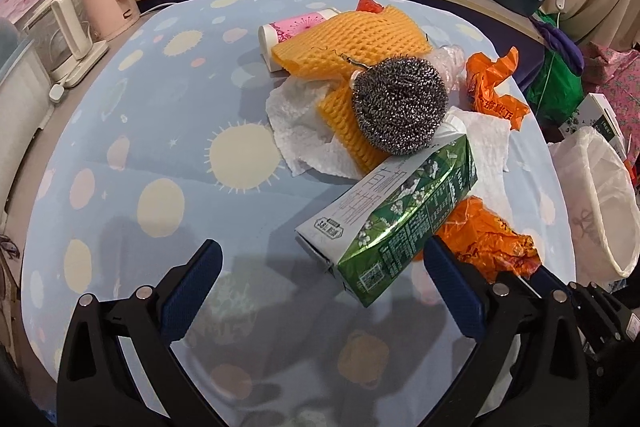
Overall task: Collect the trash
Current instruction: 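Grasp the green juice carton with the left tool while the right tool grasps the orange plastic bag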
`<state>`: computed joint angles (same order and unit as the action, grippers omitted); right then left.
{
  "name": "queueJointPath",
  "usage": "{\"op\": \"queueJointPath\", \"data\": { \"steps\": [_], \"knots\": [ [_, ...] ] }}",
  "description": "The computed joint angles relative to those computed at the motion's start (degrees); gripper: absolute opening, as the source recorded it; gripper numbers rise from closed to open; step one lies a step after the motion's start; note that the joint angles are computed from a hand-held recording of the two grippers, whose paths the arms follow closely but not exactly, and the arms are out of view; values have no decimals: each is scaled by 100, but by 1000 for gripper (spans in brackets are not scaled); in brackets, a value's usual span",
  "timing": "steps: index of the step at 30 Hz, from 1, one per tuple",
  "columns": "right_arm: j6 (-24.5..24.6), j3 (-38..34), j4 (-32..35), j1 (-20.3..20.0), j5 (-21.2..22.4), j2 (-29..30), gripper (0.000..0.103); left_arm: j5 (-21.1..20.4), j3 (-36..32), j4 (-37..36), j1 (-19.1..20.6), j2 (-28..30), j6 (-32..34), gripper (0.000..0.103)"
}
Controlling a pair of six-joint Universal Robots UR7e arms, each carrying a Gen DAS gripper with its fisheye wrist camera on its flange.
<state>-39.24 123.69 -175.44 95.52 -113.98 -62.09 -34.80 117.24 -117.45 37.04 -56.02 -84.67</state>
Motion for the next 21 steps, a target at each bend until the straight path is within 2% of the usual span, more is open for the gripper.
{"op": "queueJointPath", "data": {
  "steps": [9, 13, 21],
  "knots": [
    [-36, 93, 183, -65, 35, -283, 22, -20, 121, -1410, 258, 177, 1053, 94],
    [15, 121, 221, -93, 0, -385, 22, -180, 233, -2028, 262, 201, 1385, 81],
    [66, 216, 219, -165, 2, -600, 22, -225, 347, -2140, 96, 149, 1269, 66]
  ]
}}
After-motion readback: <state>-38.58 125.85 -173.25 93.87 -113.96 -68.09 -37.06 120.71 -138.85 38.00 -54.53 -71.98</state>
